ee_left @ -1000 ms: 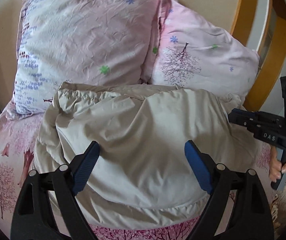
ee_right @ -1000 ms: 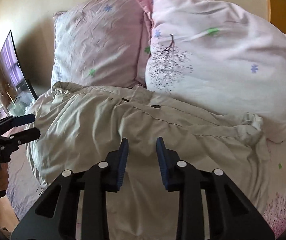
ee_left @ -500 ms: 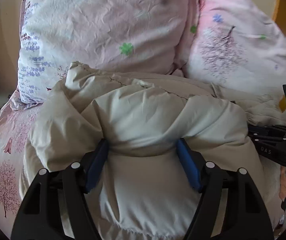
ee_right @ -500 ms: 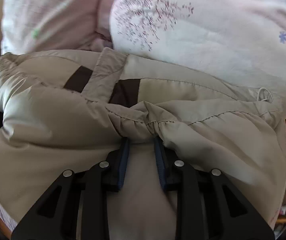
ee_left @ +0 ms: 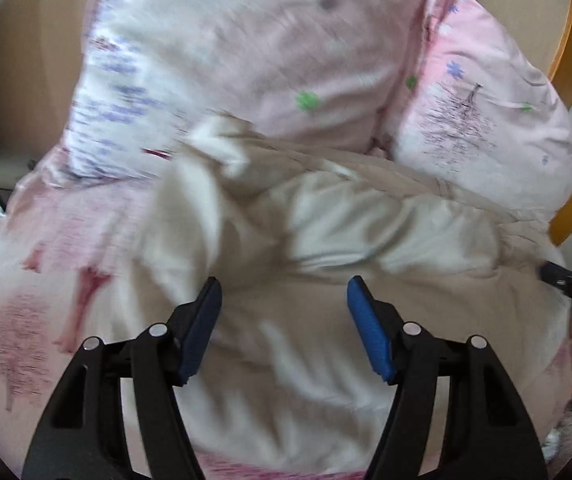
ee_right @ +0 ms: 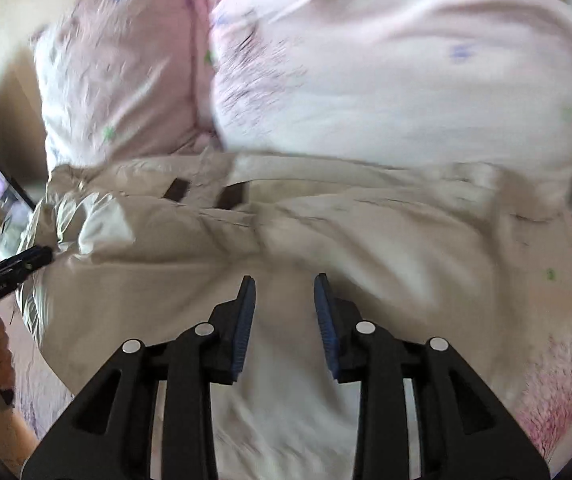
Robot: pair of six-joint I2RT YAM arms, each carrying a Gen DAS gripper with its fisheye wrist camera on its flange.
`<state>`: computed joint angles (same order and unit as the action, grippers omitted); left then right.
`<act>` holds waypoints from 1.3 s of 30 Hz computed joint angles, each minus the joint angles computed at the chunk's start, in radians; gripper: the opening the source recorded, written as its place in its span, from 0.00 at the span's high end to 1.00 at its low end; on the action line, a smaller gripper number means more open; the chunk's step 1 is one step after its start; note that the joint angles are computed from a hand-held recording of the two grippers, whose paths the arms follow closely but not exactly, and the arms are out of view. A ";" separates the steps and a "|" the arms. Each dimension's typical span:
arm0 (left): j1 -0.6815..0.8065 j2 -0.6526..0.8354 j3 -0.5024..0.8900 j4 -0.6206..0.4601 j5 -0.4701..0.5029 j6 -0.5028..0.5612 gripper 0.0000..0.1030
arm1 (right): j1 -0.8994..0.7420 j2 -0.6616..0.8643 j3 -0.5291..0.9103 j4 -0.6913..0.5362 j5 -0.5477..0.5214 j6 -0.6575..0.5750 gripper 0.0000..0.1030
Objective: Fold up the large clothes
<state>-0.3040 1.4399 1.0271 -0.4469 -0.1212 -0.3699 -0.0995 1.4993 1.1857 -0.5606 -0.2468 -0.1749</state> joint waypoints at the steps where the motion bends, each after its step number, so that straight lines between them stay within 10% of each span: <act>1: 0.015 0.007 -0.001 -0.004 -0.008 0.010 0.36 | -0.021 -0.014 -0.023 0.017 0.007 -0.007 0.68; 11: 0.057 0.042 -0.053 0.086 0.055 -0.007 0.33 | -0.116 0.156 -0.003 0.028 -0.061 0.042 0.67; 15: 0.147 -0.231 -0.258 0.143 0.218 0.019 0.17 | -0.309 -0.083 -0.228 0.100 -0.331 0.027 0.22; 18: 0.228 -0.392 -0.360 0.134 0.313 0.038 0.07 | -0.493 -0.192 -0.338 0.101 -0.497 -0.002 0.07; 25: 0.388 -0.509 -0.504 0.071 0.539 0.025 0.02 | -0.734 0.000 -0.323 -0.025 -0.650 -0.028 0.07; 39: 0.343 -0.297 -0.570 0.456 0.569 -0.296 0.03 | -0.651 0.195 -0.283 0.176 -0.763 0.319 0.09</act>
